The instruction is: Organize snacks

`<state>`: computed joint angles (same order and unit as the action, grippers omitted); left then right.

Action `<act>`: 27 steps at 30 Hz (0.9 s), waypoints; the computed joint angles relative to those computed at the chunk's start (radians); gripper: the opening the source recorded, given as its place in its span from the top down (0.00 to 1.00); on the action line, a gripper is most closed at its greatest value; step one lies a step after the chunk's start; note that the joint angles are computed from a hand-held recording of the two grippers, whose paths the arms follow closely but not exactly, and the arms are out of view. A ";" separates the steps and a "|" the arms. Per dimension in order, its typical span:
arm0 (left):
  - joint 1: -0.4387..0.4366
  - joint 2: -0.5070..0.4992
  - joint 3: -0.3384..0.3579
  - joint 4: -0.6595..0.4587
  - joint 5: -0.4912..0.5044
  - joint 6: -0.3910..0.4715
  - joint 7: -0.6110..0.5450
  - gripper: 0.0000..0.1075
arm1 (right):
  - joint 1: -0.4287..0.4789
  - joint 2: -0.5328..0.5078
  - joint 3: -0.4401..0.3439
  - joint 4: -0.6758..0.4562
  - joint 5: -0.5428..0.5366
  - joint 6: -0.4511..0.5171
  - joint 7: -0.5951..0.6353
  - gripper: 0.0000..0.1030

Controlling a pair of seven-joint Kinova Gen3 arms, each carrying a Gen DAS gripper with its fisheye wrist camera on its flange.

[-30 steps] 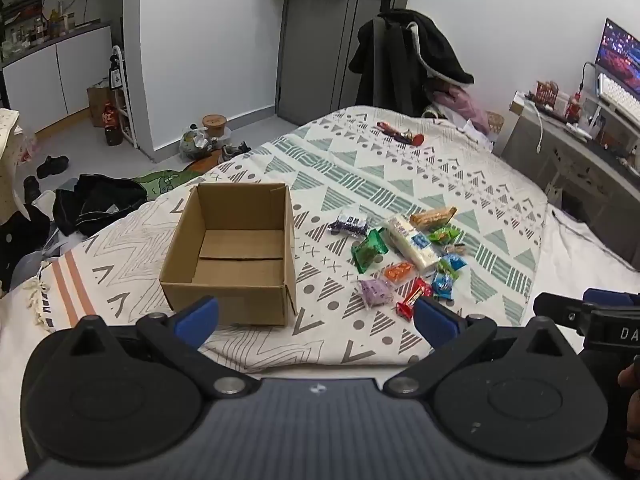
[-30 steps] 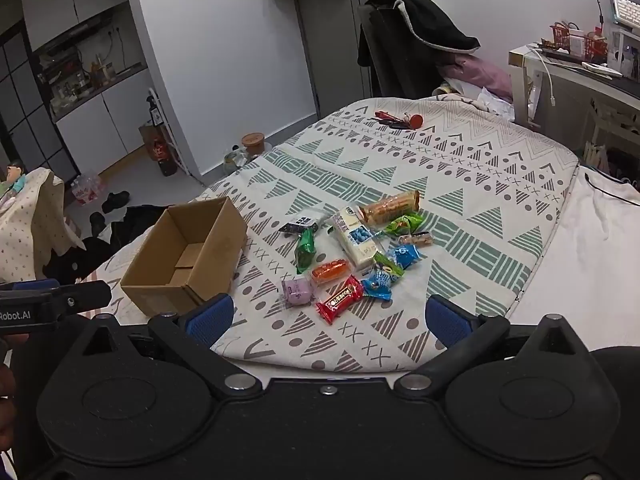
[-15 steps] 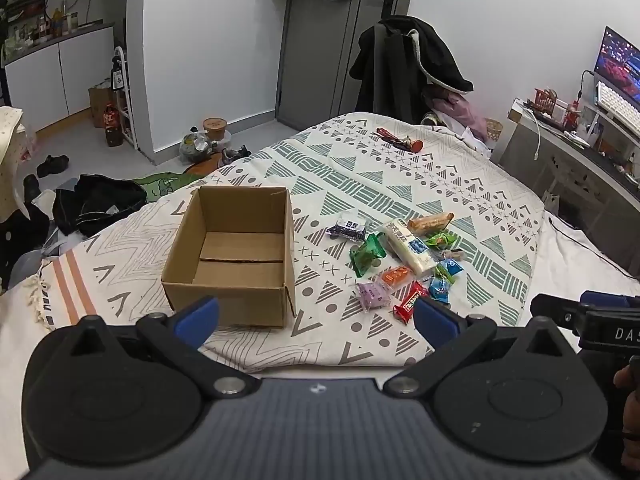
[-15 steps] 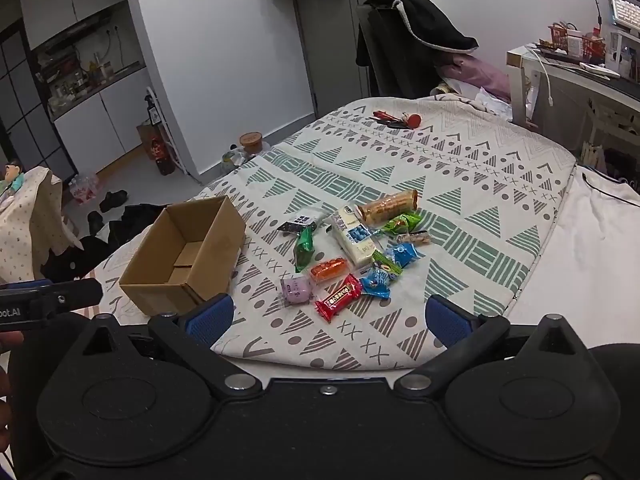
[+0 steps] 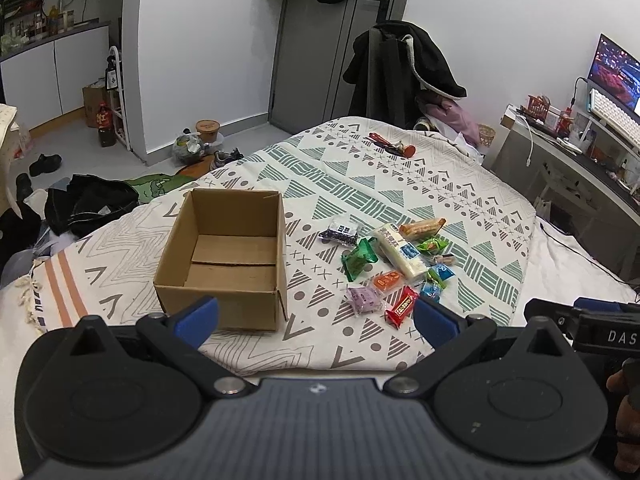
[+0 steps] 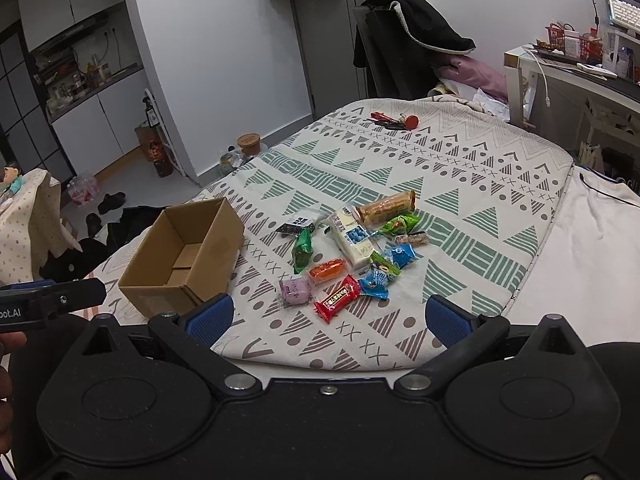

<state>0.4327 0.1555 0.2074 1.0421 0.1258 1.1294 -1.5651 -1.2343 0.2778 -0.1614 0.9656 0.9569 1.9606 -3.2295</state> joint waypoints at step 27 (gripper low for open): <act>0.009 -0.002 0.002 0.005 -0.009 -0.007 0.012 0.04 | 0.009 -0.003 0.001 -0.001 -0.002 -0.008 0.043 0.00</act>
<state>0.4418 0.1531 0.2089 1.0476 0.1164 1.1222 -1.5530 -1.2249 0.2744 -0.1605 0.9644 0.9546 1.9521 -3.1863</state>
